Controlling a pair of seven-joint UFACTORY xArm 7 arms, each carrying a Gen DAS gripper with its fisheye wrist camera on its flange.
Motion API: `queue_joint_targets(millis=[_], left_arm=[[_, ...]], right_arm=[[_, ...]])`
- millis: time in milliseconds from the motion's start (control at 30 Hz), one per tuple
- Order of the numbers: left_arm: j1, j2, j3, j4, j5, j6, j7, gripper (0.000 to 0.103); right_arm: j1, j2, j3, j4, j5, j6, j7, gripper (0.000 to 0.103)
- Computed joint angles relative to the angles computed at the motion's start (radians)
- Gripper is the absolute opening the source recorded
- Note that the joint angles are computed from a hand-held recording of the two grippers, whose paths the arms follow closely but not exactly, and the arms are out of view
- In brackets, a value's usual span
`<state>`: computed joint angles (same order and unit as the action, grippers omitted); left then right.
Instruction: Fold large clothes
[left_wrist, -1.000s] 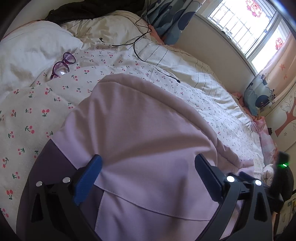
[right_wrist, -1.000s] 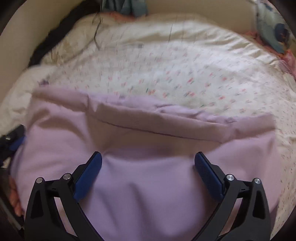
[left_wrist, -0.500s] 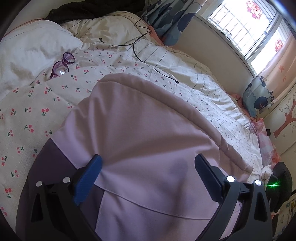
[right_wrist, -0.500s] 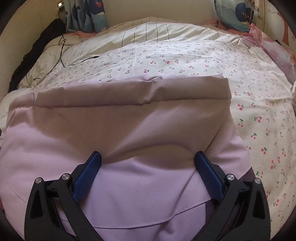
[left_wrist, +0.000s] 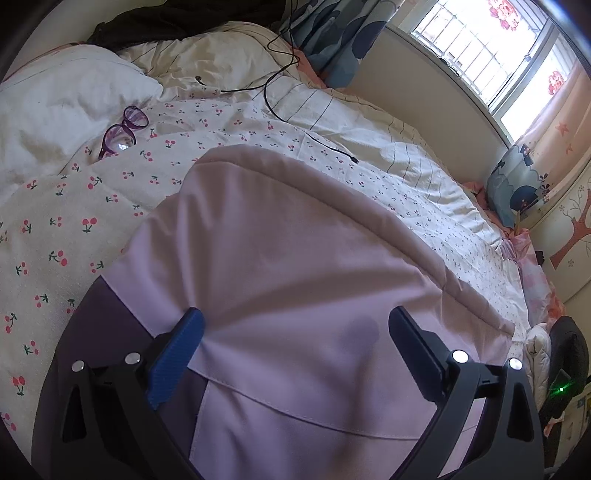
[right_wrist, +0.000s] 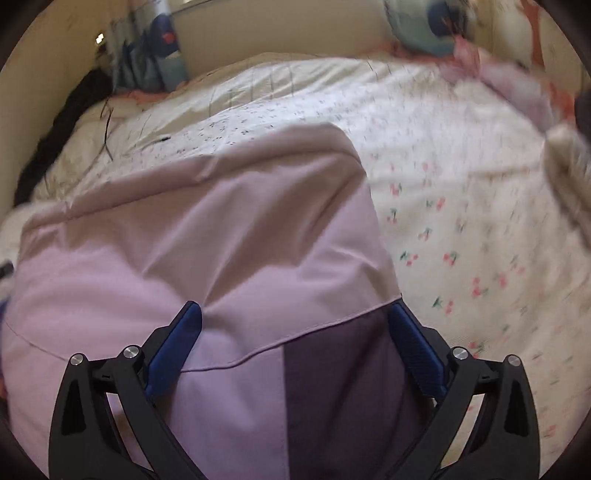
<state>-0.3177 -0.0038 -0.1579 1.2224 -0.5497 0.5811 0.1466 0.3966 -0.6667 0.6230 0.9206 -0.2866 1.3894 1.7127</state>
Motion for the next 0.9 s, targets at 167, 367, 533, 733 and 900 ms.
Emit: queue_joint_targets(millis=[167, 367, 533, 733, 900], left_arm=[[0.002, 0.005, 0.001, 0.005, -0.010, 0.005, 0.000, 0.096], [0.003, -0.005, 0.002, -0.007, -0.032, -0.004, 0.030, 0.096], [0.004, -0.043, 0.017, -0.037, -0.193, -0.015, 0.130, 0.096], [-0.029, -0.231, 0.087, -0.166, -0.512, -0.131, 0.412, 0.096], [-0.035, -0.436, 0.207, -0.317, -0.620, -0.138, 0.485, 0.096]], right_arm=[[0.008, -0.008, -0.023, -0.028, 0.009, -0.031, -0.004, 0.097], [0.011, -0.088, -0.035, -0.115, 0.016, -0.113, 0.023, 0.097], [-0.001, -0.125, -0.027, -0.149, 0.023, -0.148, 0.033, 0.097], [-0.013, -0.161, -0.020, -0.171, 0.034, -0.166, 0.032, 0.097], [0.003, -0.177, -0.065, -0.159, 0.097, -0.170, 0.005, 0.097]])
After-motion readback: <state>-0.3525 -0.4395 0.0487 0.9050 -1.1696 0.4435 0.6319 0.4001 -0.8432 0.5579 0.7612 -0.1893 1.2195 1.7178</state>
